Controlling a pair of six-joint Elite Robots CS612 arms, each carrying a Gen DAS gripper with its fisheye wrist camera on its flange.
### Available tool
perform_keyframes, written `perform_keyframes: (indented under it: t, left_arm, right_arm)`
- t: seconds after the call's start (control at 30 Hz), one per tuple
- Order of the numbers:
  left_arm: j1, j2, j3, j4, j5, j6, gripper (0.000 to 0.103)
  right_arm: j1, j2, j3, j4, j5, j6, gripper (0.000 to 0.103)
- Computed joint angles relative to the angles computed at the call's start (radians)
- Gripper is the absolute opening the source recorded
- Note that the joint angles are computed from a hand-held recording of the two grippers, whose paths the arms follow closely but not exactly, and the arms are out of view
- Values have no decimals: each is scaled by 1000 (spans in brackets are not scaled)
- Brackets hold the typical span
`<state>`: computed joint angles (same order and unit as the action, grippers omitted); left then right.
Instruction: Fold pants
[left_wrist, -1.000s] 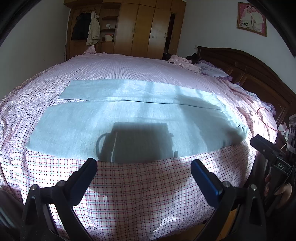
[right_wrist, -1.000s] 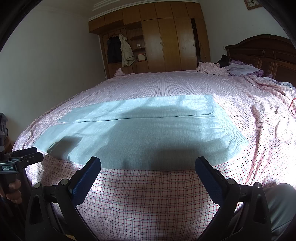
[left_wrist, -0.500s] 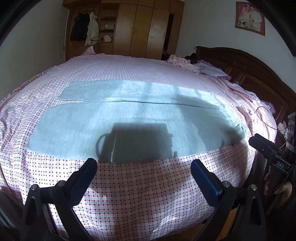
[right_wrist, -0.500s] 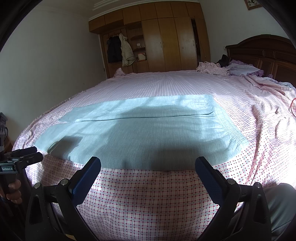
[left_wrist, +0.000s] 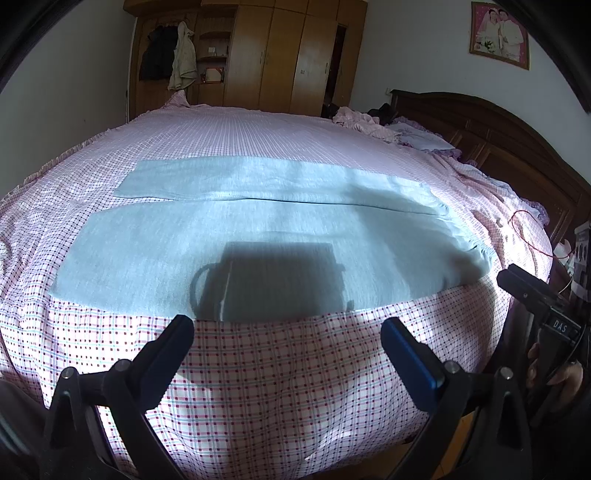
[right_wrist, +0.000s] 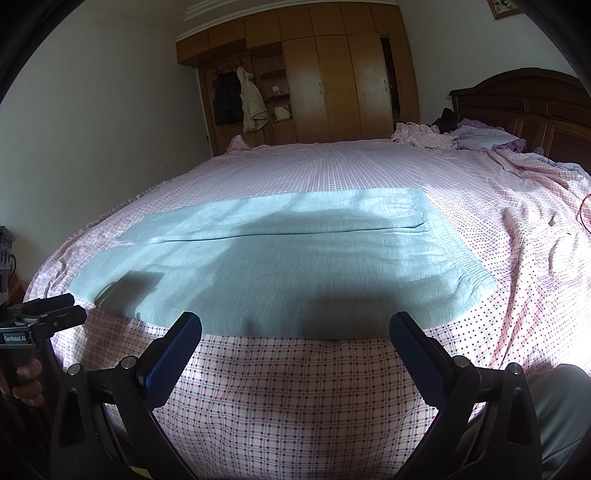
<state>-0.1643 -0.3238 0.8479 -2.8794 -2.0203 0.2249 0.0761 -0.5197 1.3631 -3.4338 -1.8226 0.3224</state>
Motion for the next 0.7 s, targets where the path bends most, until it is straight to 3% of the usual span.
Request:
perform_keyframes:
  t: [0.23, 0.4, 0.53, 0.7]
  left_arm:
    - [-1, 0, 1, 3, -1, -2, 103]
    - [-2, 22, -60, 80, -9, -4, 103]
    - [-1, 63, -166, 178, -65, 32, 103]
    - [-12, 154, -398, 312, -66, 161, 103]
  right_arm:
    - [0, -1, 0, 3, 2, 2, 98]
    - [-10, -3, 0, -3, 23, 30, 98]
    - [-32, 4, -17, -50, 80, 27, 98]
    - [-73, 9, -83, 37, 199, -70, 98]
